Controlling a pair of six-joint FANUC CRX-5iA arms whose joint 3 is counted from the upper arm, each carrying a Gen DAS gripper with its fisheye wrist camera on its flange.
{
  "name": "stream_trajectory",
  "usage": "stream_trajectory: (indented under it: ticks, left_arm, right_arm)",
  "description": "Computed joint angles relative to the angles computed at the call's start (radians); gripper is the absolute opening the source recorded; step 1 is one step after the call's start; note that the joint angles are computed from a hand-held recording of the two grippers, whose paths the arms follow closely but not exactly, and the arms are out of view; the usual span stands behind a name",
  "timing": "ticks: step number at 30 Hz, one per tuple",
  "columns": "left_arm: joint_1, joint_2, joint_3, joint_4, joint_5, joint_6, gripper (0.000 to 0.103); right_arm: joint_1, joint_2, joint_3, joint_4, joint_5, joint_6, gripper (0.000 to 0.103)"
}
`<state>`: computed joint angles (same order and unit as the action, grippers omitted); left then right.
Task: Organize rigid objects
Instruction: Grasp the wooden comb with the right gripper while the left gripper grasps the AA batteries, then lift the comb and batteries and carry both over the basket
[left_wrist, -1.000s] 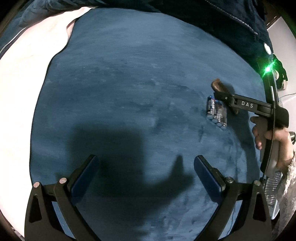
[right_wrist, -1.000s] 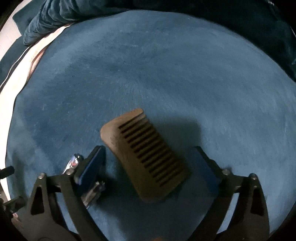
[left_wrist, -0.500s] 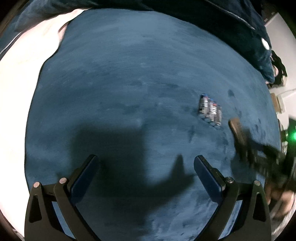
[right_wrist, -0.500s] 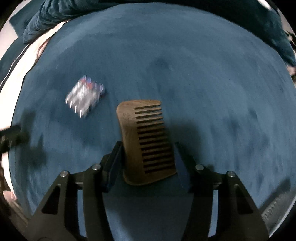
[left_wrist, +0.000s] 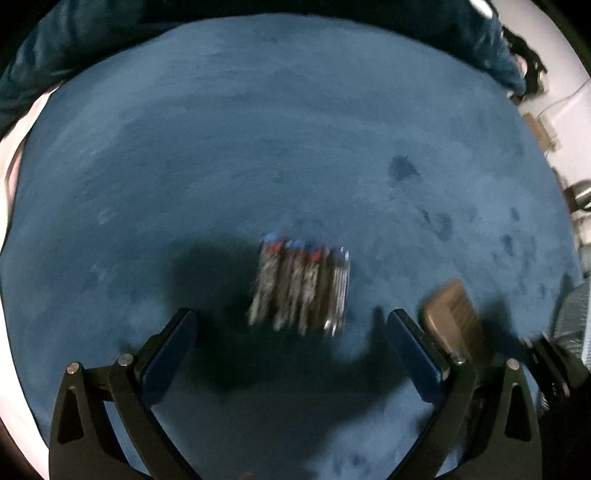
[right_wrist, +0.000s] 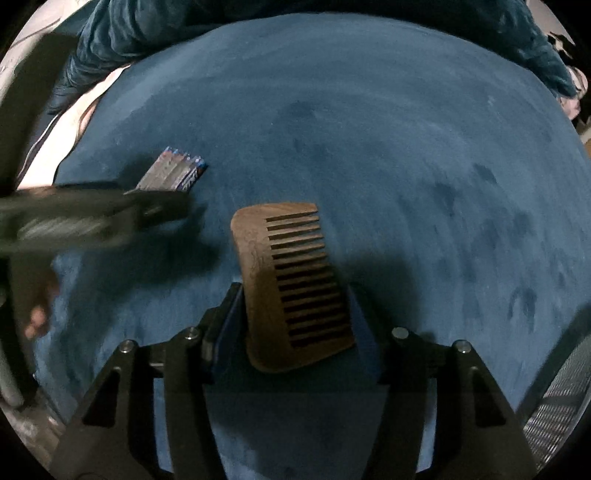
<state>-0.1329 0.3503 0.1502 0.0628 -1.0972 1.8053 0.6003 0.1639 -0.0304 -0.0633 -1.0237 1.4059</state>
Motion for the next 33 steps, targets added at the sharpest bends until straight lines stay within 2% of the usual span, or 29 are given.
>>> stream_trajectory:
  ticks: [2,4,5,10,14,16,18,23,33]
  left_arm:
    - [-0.021,0.035,0.048,-0.052,-0.016,0.035,0.100]
    - [-0.033,0.024,0.043,-0.083,0.009,0.048,0.075]
    - [-0.030,0.008,0.029,-0.080,0.019,0.047,0.055]
    - [0.016,-0.093,-0.100,0.012,0.061,0.001,0.054]
    - [0.042,-0.164,-0.192,0.063,0.097,-0.009,0.054]
    - [0.047,-0.205,-0.231,0.069,0.107,-0.006,0.054]
    - [0.043,-0.220,-0.236,0.066,0.102,0.004,0.054]
    - [-0.010,-0.243,-0.238,0.022,0.103,0.071,0.054]
    - [-0.061,-0.409,-0.299,-0.038,0.045,0.126,0.054]
  right_arm:
    - [-0.002,-0.021,-0.024,-0.012,0.013,0.001,0.055]
    - [-0.014,-0.028,-0.023,-0.029,0.015,0.015,0.055]
    - [-0.017,-0.029,-0.025,-0.035,0.018,0.016,0.056]
    - [-0.020,0.002,0.013,-0.029,-0.001,-0.013,0.057]
    - [0.007,0.006,0.006,0.013,0.007,-0.053,0.052]
    - [-0.026,-0.032,-0.007,-0.044,-0.005,-0.014,0.051]
    - [-0.045,-0.064,-0.022,-0.100,-0.009,0.000,0.051]
    - [-0.037,-0.136,-0.074,-0.102,0.003,-0.036,0.051]
    - [0.020,-0.272,-0.161,-0.026,0.033,-0.134,0.051]
